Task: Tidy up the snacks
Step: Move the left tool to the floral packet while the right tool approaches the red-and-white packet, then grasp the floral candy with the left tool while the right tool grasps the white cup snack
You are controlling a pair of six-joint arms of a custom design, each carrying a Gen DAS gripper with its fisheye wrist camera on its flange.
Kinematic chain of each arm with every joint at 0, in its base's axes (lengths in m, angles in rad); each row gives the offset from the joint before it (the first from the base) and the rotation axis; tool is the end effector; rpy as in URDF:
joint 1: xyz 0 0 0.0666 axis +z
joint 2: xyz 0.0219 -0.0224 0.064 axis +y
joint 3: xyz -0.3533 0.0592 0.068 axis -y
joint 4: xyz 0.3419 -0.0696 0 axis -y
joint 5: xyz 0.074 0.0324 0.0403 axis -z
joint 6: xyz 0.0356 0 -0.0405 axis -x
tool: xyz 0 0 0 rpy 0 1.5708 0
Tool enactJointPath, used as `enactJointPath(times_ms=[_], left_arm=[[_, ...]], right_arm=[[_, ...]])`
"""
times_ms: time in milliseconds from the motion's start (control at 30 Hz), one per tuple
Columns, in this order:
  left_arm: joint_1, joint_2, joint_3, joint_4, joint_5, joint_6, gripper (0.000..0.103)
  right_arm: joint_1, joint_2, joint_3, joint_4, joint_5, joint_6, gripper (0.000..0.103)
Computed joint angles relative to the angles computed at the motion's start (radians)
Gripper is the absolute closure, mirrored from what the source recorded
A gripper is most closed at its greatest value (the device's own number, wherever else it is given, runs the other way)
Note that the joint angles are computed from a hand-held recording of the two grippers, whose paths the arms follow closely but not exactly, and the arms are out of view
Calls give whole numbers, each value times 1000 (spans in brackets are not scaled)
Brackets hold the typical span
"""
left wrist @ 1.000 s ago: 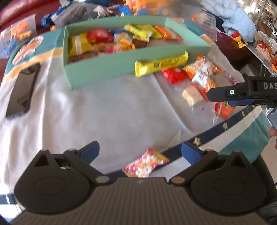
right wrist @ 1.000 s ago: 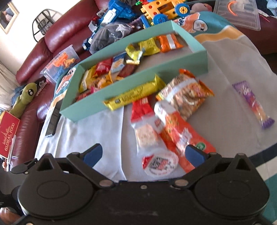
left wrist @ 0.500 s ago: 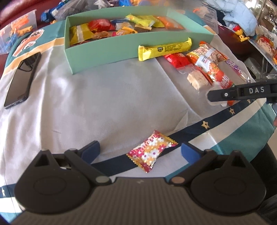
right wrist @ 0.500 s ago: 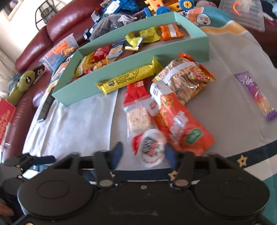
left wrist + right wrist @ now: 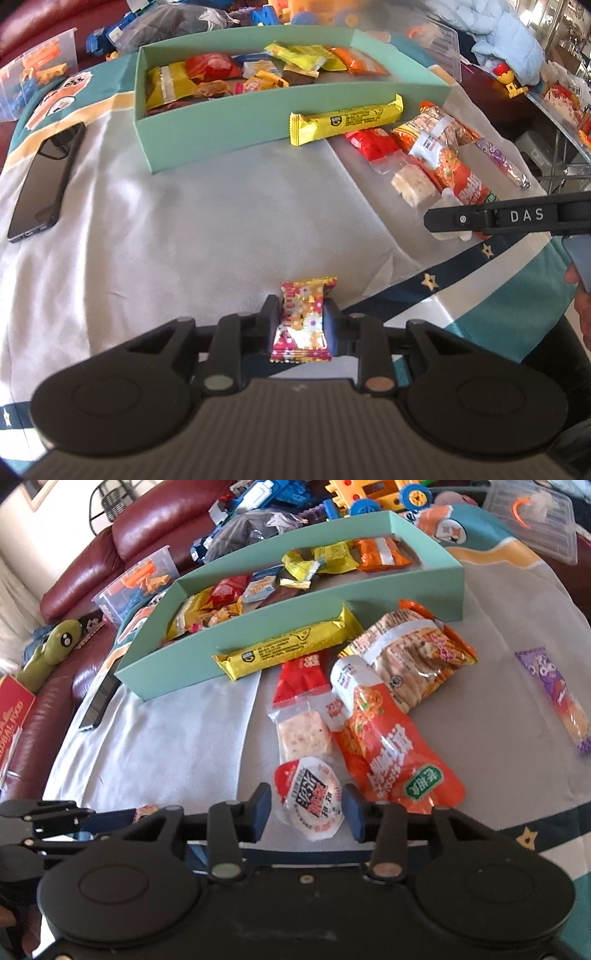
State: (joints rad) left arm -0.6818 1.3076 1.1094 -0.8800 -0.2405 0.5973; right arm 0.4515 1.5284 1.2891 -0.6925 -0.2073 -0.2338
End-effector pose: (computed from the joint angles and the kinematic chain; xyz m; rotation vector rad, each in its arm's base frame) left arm 0.3017 -0.2345 0.3263 0.0309 2.6041 -0.1382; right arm 0.4215 0.2121 0.3179 -0.3651 2.5315 0.5346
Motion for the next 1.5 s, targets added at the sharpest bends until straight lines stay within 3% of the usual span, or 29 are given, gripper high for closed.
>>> enactJointPath(times_ms=[167,233,300,333,433,567,967,1200,1500], left_arm=[[-23,8,9,-22,-27,-5,57],[-37,23,22,-37,-49,-18,58],[-45,37,37,-46,-71,-29,82],[-41,40,44,-48,-68,-21,82],[-31,48,59,-64,-81,39,83],[-20,38,66,-52,-62,40,83],[11,39,107,-15,-29,41,83],[67,109,239,18,-41,-57,83],[170,325,512,23,-3,-156,83]], right_arm=[[20,-7,-10,9,36,68,54],[29,-12,-19,18,54,97,54],[38,-13,-21,20,80,129,63],[45,-11,-16,17,102,148,63],[25,-10,-9,14,56,94,69],[-9,-29,-8,20,-12,48,76],[-59,-38,9,40,-135,-65,76],[-65,16,135,53,-145,-78,76],[-73,231,452,-10,-137,-86,76]])
